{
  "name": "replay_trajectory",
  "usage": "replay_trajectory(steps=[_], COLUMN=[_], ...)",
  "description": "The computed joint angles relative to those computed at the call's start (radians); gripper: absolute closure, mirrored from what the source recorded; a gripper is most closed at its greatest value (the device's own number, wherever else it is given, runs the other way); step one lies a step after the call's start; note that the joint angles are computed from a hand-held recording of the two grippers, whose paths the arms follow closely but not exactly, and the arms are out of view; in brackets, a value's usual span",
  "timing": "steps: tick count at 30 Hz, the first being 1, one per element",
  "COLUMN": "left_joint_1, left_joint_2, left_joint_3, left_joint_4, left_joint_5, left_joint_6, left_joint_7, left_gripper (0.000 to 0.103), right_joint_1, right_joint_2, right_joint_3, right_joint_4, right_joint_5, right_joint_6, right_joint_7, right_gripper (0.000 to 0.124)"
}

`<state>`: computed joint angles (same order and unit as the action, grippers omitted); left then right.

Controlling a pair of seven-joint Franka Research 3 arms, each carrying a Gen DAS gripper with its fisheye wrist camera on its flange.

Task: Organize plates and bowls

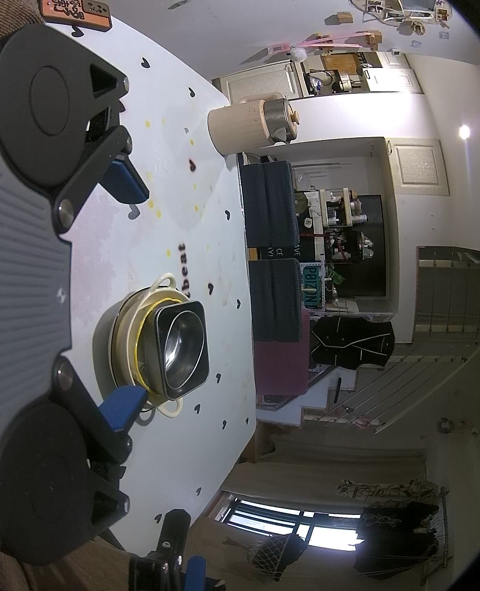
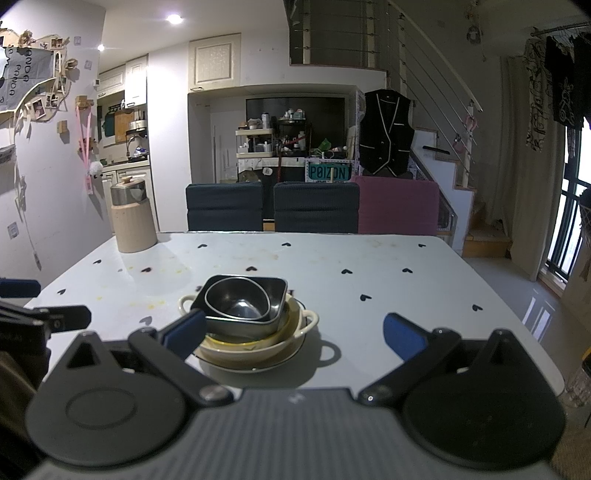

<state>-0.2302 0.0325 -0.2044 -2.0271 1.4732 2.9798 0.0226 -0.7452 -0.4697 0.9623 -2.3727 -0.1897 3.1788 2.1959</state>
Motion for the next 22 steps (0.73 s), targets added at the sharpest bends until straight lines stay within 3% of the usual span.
replay_trajectory(steps=[22], left_joint_1=[0.001], left_joint_2=[-0.001], left_joint_3=[0.001], left_joint_4=[-0.004], left_joint_5=[-0.017], left_joint_6=[-0.001], left_joint_7=[0.015], left_gripper=[0.0], right_joint_1=[0.0], right_joint_2=[0.001], right_joint_3=[-0.001], right_joint_4=[0.0], right_joint_5=[-0.004], right_joint_6=[0.0], right_joint_7=[0.003], right_gripper=[0.021])
